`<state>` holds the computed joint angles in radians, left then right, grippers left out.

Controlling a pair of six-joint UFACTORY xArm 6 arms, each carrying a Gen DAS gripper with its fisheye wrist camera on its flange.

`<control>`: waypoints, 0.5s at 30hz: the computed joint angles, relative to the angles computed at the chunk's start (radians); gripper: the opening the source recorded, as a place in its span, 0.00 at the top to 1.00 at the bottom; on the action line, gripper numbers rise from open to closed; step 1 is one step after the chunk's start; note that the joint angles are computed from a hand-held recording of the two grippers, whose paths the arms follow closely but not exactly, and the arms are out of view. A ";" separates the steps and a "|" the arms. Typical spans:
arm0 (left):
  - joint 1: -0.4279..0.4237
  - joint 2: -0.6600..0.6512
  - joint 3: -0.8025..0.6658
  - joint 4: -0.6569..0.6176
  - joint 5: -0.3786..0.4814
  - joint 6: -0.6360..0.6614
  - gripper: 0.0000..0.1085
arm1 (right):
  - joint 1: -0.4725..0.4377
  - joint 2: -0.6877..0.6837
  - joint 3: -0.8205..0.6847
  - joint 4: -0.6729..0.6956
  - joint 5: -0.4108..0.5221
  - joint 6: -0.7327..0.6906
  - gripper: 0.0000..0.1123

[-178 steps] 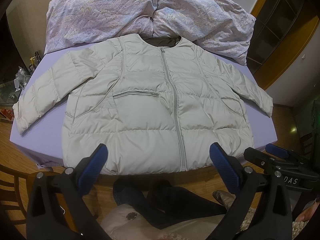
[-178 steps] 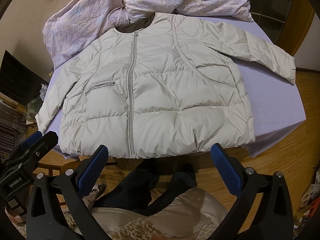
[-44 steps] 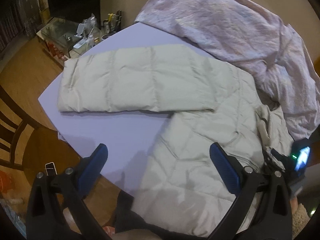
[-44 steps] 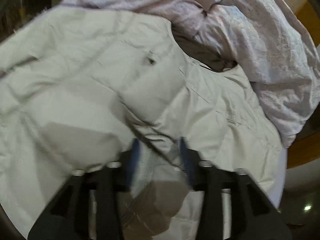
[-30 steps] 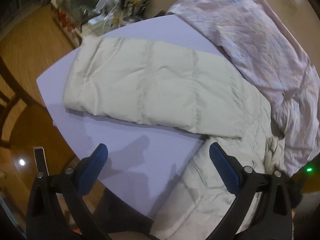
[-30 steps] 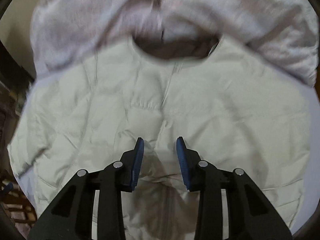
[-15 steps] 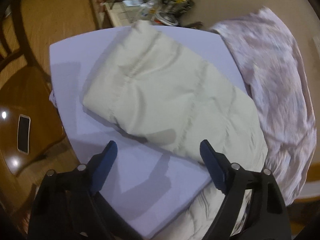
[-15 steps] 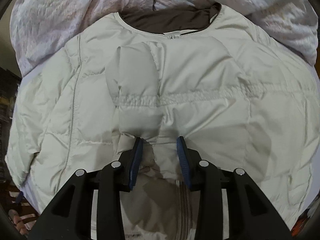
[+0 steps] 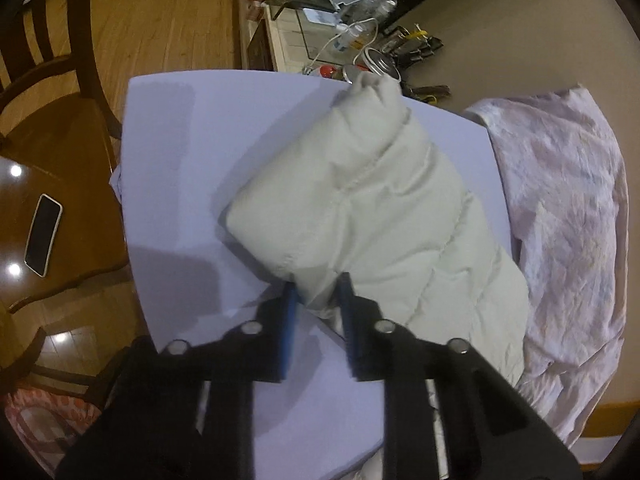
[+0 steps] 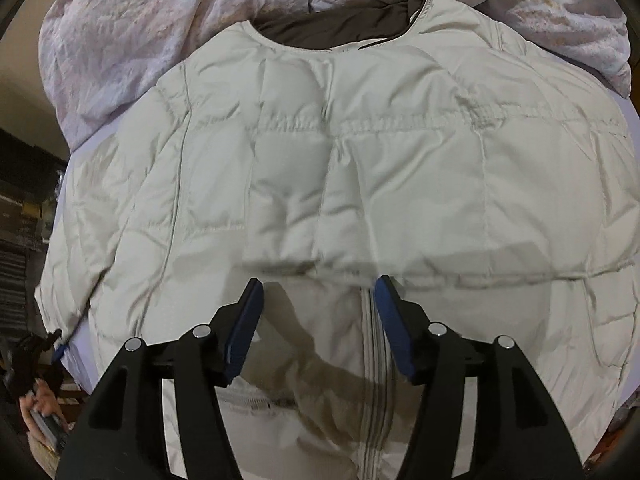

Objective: Fold large clothes
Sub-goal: 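Grasp the other sleeve cuff with the left gripper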

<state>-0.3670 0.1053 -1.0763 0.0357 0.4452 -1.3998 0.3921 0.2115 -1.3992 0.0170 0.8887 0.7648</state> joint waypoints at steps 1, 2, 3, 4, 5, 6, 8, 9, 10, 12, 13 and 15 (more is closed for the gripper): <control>0.004 -0.003 0.003 0.005 -0.005 -0.001 0.92 | 0.005 -0.003 0.005 -0.005 -0.003 0.003 0.44; 0.006 -0.007 0.005 0.015 -0.014 -0.001 0.94 | 0.005 -0.012 0.015 -0.005 -0.007 0.002 0.44; 0.009 -0.010 0.002 0.033 -0.013 -0.005 0.95 | 0.006 -0.022 0.027 -0.004 -0.012 0.000 0.43; 0.010 -0.013 -0.003 0.057 -0.011 -0.012 0.96 | 0.007 -0.036 0.040 -0.003 -0.018 -0.003 0.43; 0.010 -0.015 -0.007 0.077 -0.012 -0.018 0.96 | 0.008 -0.050 0.056 -0.003 -0.024 -0.003 0.43; 0.010 -0.017 -0.016 0.107 -0.011 -0.027 0.97 | 0.009 -0.063 0.068 -0.002 -0.029 -0.006 0.43; 0.007 -0.018 -0.051 0.190 0.000 -0.040 0.98 | 0.011 -0.084 0.087 -0.005 -0.033 -0.007 0.43; 0.003 -0.018 -0.073 0.235 0.003 -0.042 0.98 | 0.013 -0.096 0.099 -0.006 -0.042 -0.006 0.42; 0.000 -0.015 -0.095 0.268 0.006 -0.038 0.98 | 0.013 -0.107 0.112 -0.005 -0.049 -0.006 0.42; -0.014 -0.006 -0.154 0.344 0.005 -0.019 0.98 | 0.013 -0.131 0.136 -0.004 -0.062 0.000 0.42; -0.021 0.002 -0.182 0.367 0.005 -0.008 0.98 | 0.012 -0.146 0.153 -0.001 -0.072 0.005 0.42; -0.038 0.017 -0.242 0.409 -0.013 0.029 0.99 | 0.007 -0.178 0.184 0.004 -0.084 0.010 0.41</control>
